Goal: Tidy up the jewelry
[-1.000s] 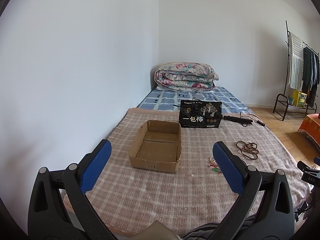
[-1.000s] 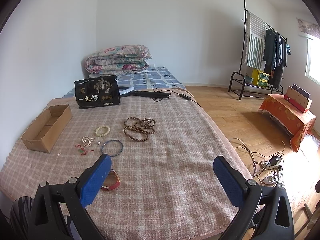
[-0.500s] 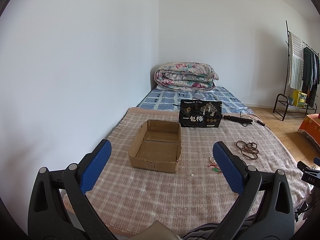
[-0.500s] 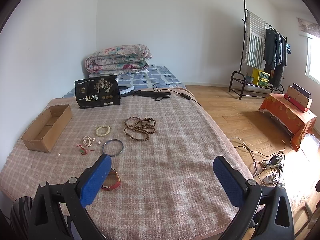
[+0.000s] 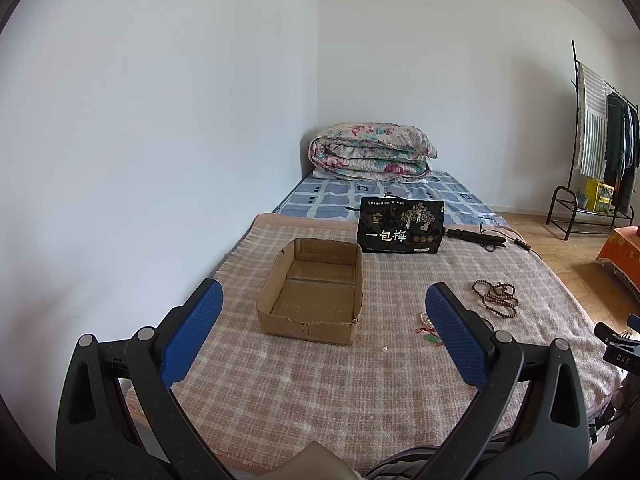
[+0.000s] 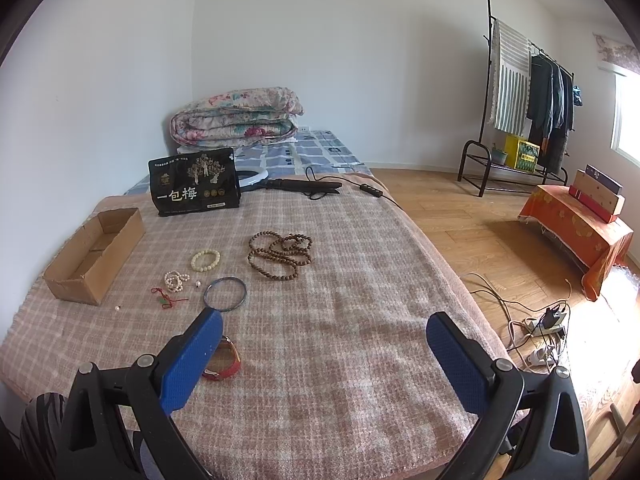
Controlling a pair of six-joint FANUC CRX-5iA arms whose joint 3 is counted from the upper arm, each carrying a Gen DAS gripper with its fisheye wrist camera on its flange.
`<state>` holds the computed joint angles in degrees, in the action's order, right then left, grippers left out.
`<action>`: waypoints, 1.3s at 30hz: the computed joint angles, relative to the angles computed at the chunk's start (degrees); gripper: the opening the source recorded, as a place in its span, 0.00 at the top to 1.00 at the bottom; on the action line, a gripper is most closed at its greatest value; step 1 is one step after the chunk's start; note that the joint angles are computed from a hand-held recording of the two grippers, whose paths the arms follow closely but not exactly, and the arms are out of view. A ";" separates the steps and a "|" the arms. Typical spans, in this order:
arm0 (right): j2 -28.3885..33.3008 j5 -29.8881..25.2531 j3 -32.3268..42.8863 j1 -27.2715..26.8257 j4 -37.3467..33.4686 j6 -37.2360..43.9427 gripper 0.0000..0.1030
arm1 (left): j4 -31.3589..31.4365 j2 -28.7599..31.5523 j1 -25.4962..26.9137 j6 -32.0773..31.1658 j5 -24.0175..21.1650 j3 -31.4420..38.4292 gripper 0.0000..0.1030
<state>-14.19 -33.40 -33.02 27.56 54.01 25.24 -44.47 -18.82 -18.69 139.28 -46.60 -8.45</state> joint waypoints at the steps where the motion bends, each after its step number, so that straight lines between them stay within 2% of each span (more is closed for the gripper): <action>1: 0.00 0.00 0.00 0.00 0.00 0.00 0.00 | 0.08 0.00 0.00 -0.10 -0.09 0.08 0.00; 11: 0.35 -1.50 1.59 0.62 -1.83 1.69 0.00 | 0.18 0.88 0.17 0.02 0.15 0.24 0.00; 12: 0.63 -0.07 -0.21 0.22 0.10 -0.70 0.00 | 0.13 0.95 0.12 0.06 -0.01 0.32 0.00; 22: 2.30 0.62 0.87 -0.67 -1.90 1.92 0.00 | 1.91 3.42 2.39 -1.71 2.04 -0.54 0.00; 27: 4.11 1.11 2.14 -1.53 -3.53 4.45 0.00 | 4.36 5.13 4.59 -4.73 3.51 -0.65 0.00; 36: 7.63 2.39 5.38 -3.05 -9.10 11.06 0.00 | 13.82 9.74 10.41 -14.15 8.77 -0.61 0.00; 39: 9.17 1.46 6.97 -3.03 -10.77 13.40 0.00 | 15.26 11.54 10.87 -16.53 9.79 -0.19 0.00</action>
